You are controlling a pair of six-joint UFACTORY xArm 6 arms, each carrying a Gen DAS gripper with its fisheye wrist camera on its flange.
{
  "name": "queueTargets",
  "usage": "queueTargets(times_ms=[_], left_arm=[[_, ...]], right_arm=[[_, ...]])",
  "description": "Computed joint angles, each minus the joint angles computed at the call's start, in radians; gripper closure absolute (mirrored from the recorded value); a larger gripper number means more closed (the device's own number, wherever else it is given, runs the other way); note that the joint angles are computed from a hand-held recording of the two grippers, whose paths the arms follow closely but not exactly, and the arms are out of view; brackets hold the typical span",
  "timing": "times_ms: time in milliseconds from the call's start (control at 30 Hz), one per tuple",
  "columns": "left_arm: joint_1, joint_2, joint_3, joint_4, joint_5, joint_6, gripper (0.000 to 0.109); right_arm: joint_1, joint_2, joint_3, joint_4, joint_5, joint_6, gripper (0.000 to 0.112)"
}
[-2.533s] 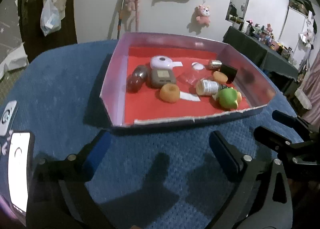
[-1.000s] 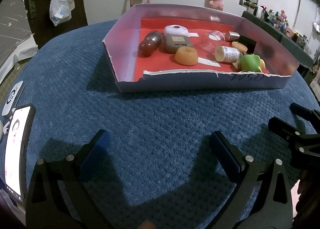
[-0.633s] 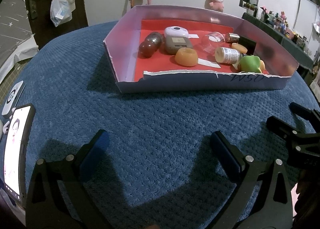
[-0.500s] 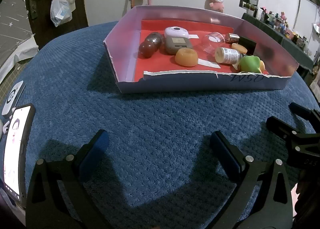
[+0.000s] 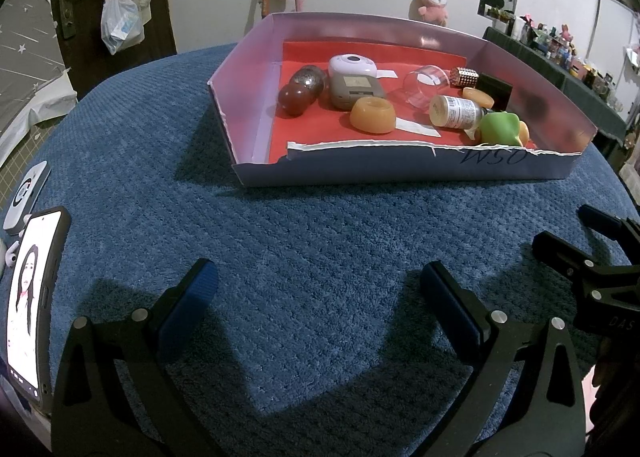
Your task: Organize rigid objects
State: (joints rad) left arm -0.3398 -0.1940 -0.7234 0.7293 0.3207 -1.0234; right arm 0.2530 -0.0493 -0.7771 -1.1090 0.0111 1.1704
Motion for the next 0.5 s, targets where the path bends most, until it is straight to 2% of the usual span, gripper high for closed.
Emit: queueTargets(times_ms=[500], left_arm=[[0.0, 0.0, 0.0, 0.002, 0.0, -0.002, 0.006]], right_arm=[[-0.001, 0.001, -0.001, -0.005, -0.001, 0.005, 0.009]])
